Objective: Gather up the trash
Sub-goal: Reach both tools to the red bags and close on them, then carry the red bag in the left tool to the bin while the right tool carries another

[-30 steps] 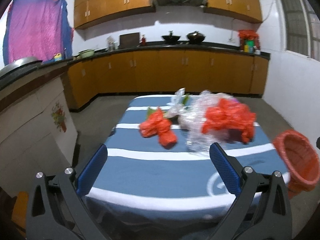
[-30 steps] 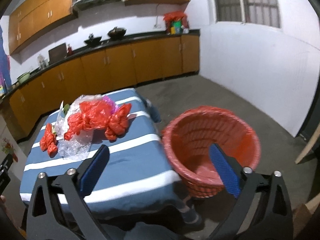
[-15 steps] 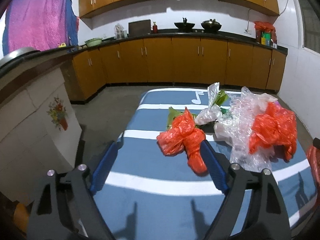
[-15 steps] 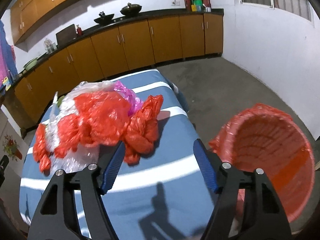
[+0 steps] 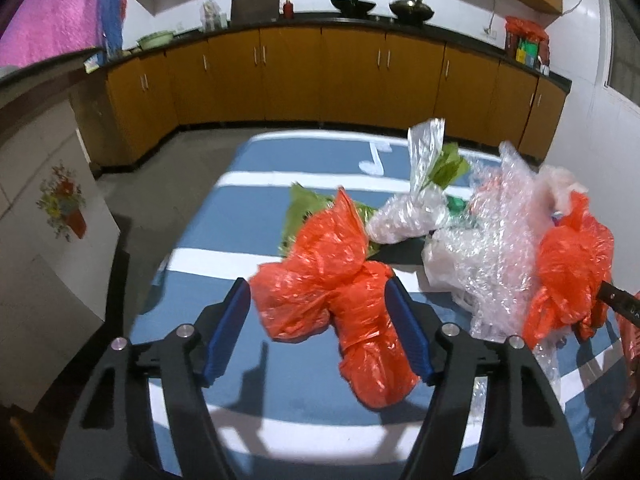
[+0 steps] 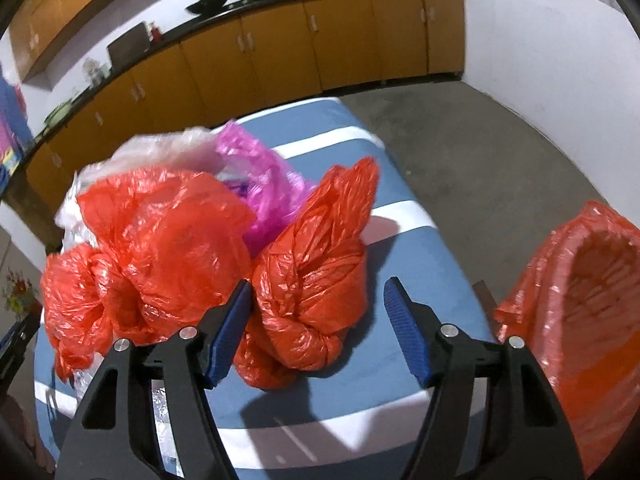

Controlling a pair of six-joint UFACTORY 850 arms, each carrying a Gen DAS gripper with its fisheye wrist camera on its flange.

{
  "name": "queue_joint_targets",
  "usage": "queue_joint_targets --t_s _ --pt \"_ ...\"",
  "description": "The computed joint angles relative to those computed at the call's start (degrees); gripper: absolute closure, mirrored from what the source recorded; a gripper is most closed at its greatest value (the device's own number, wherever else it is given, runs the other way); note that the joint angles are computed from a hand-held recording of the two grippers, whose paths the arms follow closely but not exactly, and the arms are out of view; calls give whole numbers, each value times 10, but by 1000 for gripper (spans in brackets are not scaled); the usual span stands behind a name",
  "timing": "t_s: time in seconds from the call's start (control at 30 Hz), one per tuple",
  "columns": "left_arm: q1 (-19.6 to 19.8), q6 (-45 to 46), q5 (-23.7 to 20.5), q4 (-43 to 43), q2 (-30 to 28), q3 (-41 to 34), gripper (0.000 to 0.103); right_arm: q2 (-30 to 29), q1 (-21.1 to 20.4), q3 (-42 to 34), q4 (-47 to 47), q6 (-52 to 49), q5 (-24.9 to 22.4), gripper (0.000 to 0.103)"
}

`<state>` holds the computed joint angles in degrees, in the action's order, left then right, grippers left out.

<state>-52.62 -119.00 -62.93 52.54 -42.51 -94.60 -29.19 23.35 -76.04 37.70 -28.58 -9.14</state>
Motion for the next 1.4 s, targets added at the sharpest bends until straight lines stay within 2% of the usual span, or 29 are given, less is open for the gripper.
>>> queue_joint_targets --t_s 0.07,0.13,0.17,0.2,0.33,0.5,0.7,1.03,1.2,1.4 --pt "7 9 18 -10 -5 -3 40 -5 4 -3 -27 11 -9 37" --pt "12 4 44 -7 -4 3 44 -7 5 -1 -19 -9 -16 43" --pt "13 5 51 -7 -6 2 45 -6 5 0 -7 -22 -19 49" --pt "15 8 56 -8 -8 0 48 -5 3 3 15 -45 -22 55" --pt "21 7 101 -1 -6 10 70 7 -4 25 146 -176 -23 60" --pt "18 8 104 11 -9 9 79 33 -19 65 300 -336 -24 63" --pt "3 -38 114 53 12 39 81 72 -35 115 438 -488 -29 63" --pt "-31 -64 83 82 38 46 82 132 -58 178 570 -623 -51 63" --pt "-52 -42 66 99 28 5 82 176 -83 210 599 -657 -66 63" --pt "-71 11 77 110 -13 -86 82 219 -103 234 594 -659 -32 63"
